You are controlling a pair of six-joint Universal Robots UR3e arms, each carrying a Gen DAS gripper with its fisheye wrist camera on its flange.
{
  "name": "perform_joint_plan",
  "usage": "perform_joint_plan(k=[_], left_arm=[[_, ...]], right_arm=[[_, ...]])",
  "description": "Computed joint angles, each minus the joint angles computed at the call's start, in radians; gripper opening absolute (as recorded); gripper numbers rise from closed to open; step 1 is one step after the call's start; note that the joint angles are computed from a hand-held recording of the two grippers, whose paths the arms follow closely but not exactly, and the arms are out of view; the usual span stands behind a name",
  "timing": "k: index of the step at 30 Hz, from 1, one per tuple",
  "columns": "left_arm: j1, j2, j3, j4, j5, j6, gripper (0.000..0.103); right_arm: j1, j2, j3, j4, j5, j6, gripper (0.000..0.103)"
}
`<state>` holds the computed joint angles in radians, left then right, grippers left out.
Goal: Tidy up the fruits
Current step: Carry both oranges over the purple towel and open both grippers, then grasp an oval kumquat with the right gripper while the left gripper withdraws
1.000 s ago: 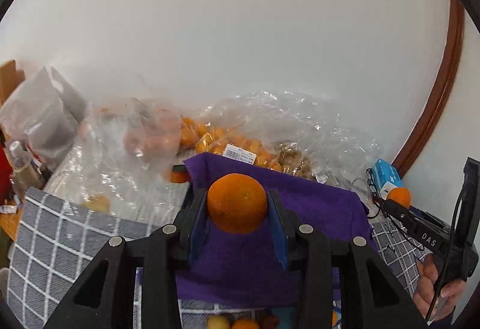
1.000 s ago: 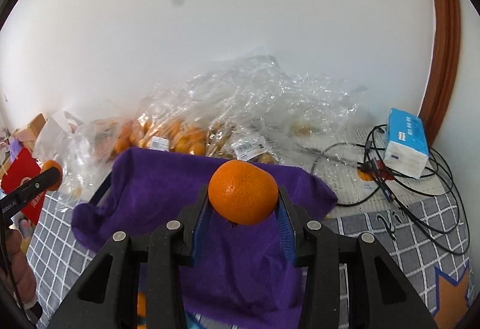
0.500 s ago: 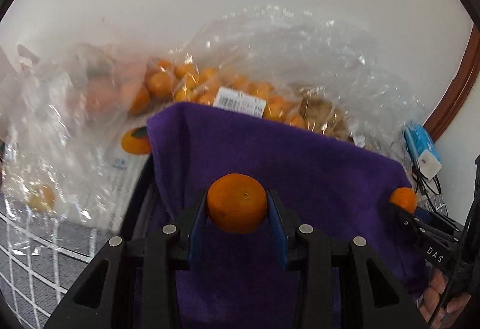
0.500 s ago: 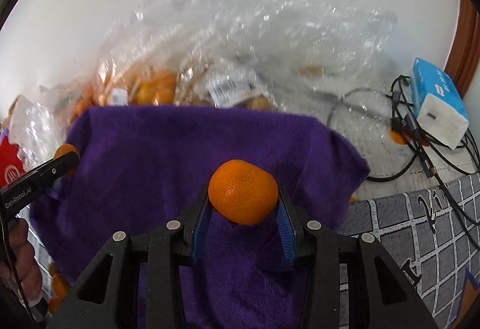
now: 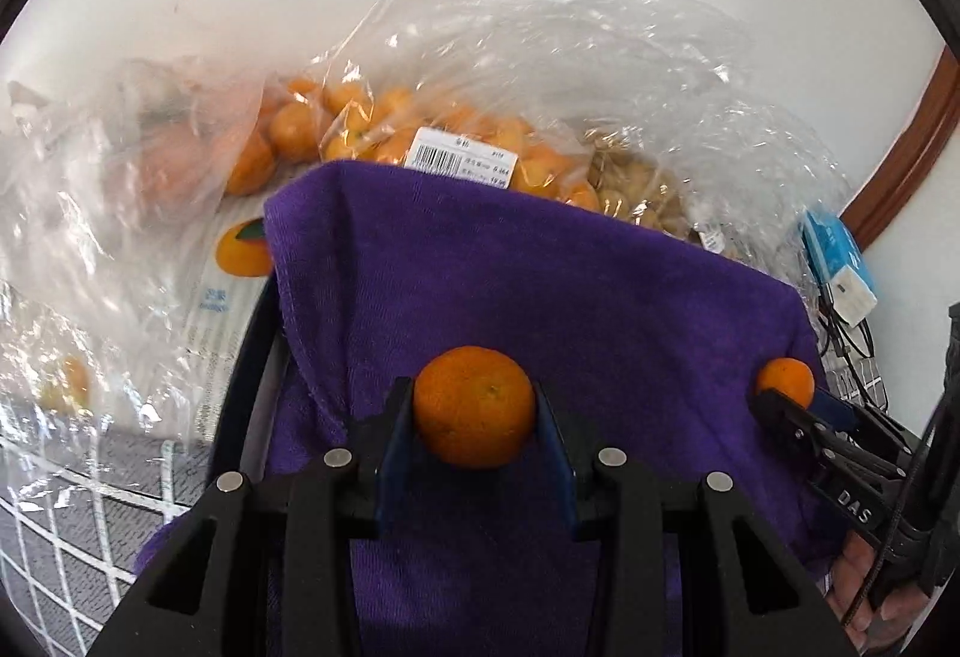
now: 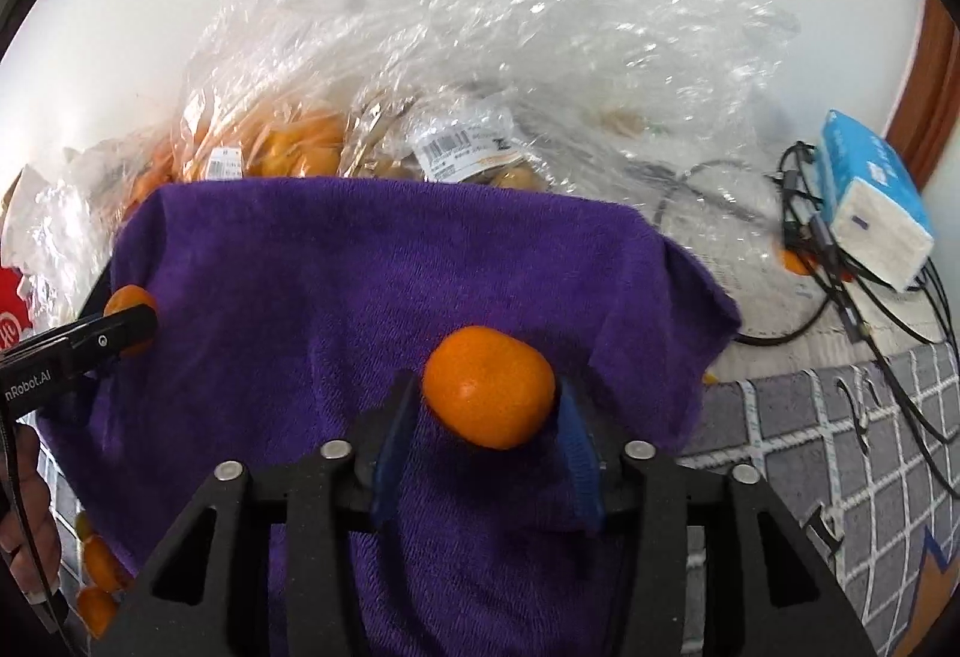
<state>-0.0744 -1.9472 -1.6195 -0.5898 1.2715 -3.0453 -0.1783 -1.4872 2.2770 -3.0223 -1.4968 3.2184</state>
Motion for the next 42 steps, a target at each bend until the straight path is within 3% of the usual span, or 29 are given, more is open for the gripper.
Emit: perform_joint_plan(k=[5, 13, 17, 19, 21, 24, 32, 36, 42], left_arm=[[0.011, 0.141, -0.065, -0.008, -0.047, 0.021, 0.048], [0.107, 0.493, -0.31, -0.027, -0.146, 0.072, 0.051], [0.147, 0.642, -0.432, -0.024, -0.124, 0.104, 0.051], [0.187, 0.716, -0.503, -0.023, -0.135, 0.12, 0.051], [0.267, 0.828, -0.574, -0.1, -0.195, 0.168, 0.051], [0.377, 0.987, -0.692, -0.15, -0.236, 0.218, 0.051], [0.733, 1.345, -0.84, -0.598, -0.381, 0.539, 0.051], [0.769, 1.367, -0.901, -0.587, -0.334, 0.607, 0.051], [0.859, 1.375, -0.949, -0.644, -0.364, 0.705, 0.051]], right_arm=[[0.026, -0.155, 0.069, 0.038, -0.01, 0.006, 0.071], [0.198, -0.413, 0.164, 0.126, -0.209, 0.068, 0.071], [0.269, -0.528, 0.239, 0.122, -0.302, 0.149, 0.071], [0.281, -0.604, 0.288, 0.122, -0.31, 0.195, 0.071], [0.276, -0.692, 0.316, 0.186, -0.282, 0.208, 0.071], [0.375, -0.646, 0.296, 0.236, -0.364, 0.241, 0.068], [0.568, -0.538, 0.366, 0.107, -0.433, 0.332, 0.059], [0.626, -0.427, 0.381, -0.012, -0.436, 0.36, 0.055], [0.637, -0.281, 0.38, -0.173, -0.35, 0.363, 0.053]])
